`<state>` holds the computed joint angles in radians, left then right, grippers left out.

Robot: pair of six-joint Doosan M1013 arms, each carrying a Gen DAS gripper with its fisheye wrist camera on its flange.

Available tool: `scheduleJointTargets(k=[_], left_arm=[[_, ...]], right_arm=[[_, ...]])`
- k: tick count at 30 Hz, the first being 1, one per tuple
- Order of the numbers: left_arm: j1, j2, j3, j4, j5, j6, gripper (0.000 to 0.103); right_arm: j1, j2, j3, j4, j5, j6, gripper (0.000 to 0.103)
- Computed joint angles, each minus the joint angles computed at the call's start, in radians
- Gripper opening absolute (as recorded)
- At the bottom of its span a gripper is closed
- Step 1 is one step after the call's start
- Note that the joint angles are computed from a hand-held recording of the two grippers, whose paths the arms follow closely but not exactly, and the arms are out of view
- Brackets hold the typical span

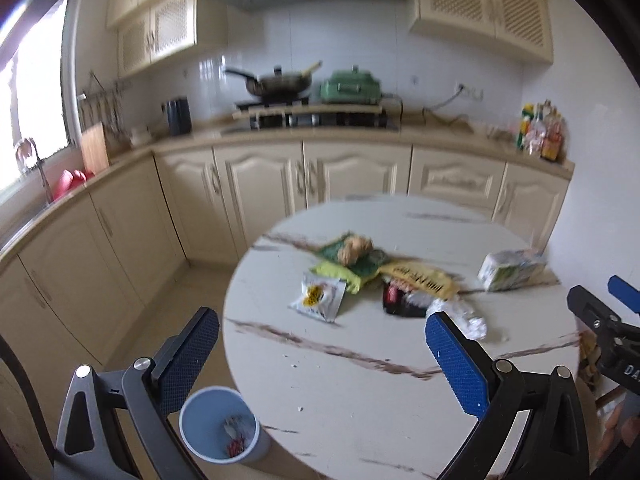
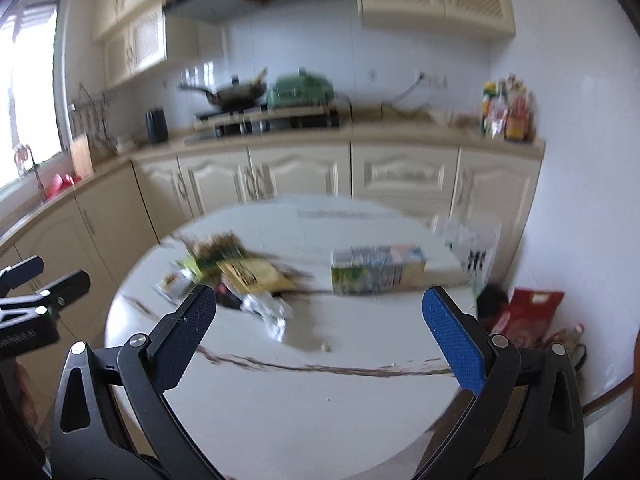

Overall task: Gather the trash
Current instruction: 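Lower the right tool onto the yellow printed bag and grasp it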

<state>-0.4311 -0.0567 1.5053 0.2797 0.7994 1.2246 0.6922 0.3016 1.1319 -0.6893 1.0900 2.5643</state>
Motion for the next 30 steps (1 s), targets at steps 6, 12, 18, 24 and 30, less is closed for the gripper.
scheduleJointTargets(k=[6, 12, 18, 24, 30], left_arm=[[0.071, 0.135, -0.155, -0.114, 0.098, 0.099, 0.102], [0.13, 0.249, -0.271, -0.227, 0.156, 0.162, 0.102], [0.161, 0.361, -0.391, -0.273, 0.237, 0.211, 0.102], [0.176, 0.449, -0.492, -0.315, 0.295, 0.236, 0.102], [0.183, 0.491, -0.537, -0.302, 0.313, 0.231, 0.102]], right_arm=[[-0.054, 0.073, -0.058, 0.158, 0.0, -0.157, 0.103], [-0.111, 0.199, -0.217, 0.351, 0.008, -0.378, 0.103], [-0.165, 0.307, -0.346, 0.573, 0.071, -0.53, 0.103], [-0.168, 0.353, -0.404, 0.553, 0.128, -0.576, 0.103], [-0.163, 0.356, -0.407, 0.56, 0.129, -0.628, 0.103]])
